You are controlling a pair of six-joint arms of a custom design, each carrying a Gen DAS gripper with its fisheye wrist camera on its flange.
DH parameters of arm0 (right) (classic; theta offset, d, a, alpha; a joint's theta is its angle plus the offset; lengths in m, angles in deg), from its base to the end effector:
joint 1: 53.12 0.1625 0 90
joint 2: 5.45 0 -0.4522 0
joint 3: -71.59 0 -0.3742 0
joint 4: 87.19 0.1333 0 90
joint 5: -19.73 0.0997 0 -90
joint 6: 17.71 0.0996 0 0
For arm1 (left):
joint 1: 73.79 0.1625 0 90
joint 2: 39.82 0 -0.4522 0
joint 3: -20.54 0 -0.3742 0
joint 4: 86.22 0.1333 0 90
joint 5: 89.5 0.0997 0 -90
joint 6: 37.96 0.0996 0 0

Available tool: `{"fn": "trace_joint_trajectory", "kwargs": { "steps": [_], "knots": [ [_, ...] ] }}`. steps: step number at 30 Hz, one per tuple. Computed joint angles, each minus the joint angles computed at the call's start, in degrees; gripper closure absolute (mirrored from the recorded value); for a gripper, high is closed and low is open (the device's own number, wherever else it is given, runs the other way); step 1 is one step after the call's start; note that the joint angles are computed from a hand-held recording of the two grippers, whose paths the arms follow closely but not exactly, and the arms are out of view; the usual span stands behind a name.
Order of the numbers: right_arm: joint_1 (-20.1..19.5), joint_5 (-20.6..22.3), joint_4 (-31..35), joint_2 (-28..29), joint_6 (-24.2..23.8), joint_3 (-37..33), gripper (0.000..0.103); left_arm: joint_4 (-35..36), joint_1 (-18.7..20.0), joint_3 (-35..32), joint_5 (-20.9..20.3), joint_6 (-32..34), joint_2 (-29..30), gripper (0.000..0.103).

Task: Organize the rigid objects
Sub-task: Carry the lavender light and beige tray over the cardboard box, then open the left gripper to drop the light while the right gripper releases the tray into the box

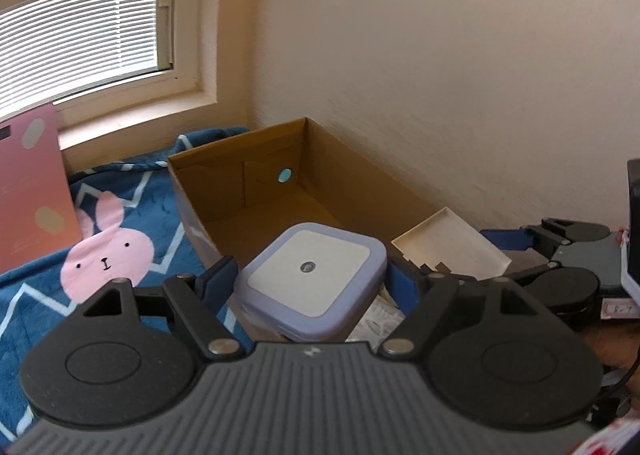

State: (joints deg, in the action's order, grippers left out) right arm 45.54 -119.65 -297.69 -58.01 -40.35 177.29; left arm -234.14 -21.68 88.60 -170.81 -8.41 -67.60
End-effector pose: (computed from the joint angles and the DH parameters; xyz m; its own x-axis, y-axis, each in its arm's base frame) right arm 0.1470 -0.5821 0.2892 -0.6691 0.4022 0.6249 -0.3419 0.5801 -0.7393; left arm -0.3806 -0.7307 0.0677 -0.4145 0.8676 -0.2747 0.9078 0.3727 -0.1926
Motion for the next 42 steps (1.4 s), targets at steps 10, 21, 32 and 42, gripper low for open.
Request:
{"fn": "trace_joint_trajectory", "kwargs": {
  "steps": [10, 21, 32, 42],
  "knots": [
    [-1.28, -0.20, 0.16, -0.64, 1.08, 0.89, 0.016, 2.56, 0.22, -2.07, 0.04, 0.46, 2.39, 0.027],
    [-1.13, -0.22, -0.24, -0.68, 1.86, 1.24, 0.016, -0.24, 0.44, -1.41, -0.19, 0.36, 1.88, 0.017],
    [-0.26, 0.34, -0.59, 0.03, 2.17, 1.06, 0.016, -4.60, 0.98, 3.36, 5.67, 1.43, -1.02, 0.017],
    [0.13, 0.08, 0.07, 0.68, 1.49, -0.16, 0.016, -6.29, 1.04, 5.83, 6.60, 2.06, -2.56, 0.017]
  ]
}}
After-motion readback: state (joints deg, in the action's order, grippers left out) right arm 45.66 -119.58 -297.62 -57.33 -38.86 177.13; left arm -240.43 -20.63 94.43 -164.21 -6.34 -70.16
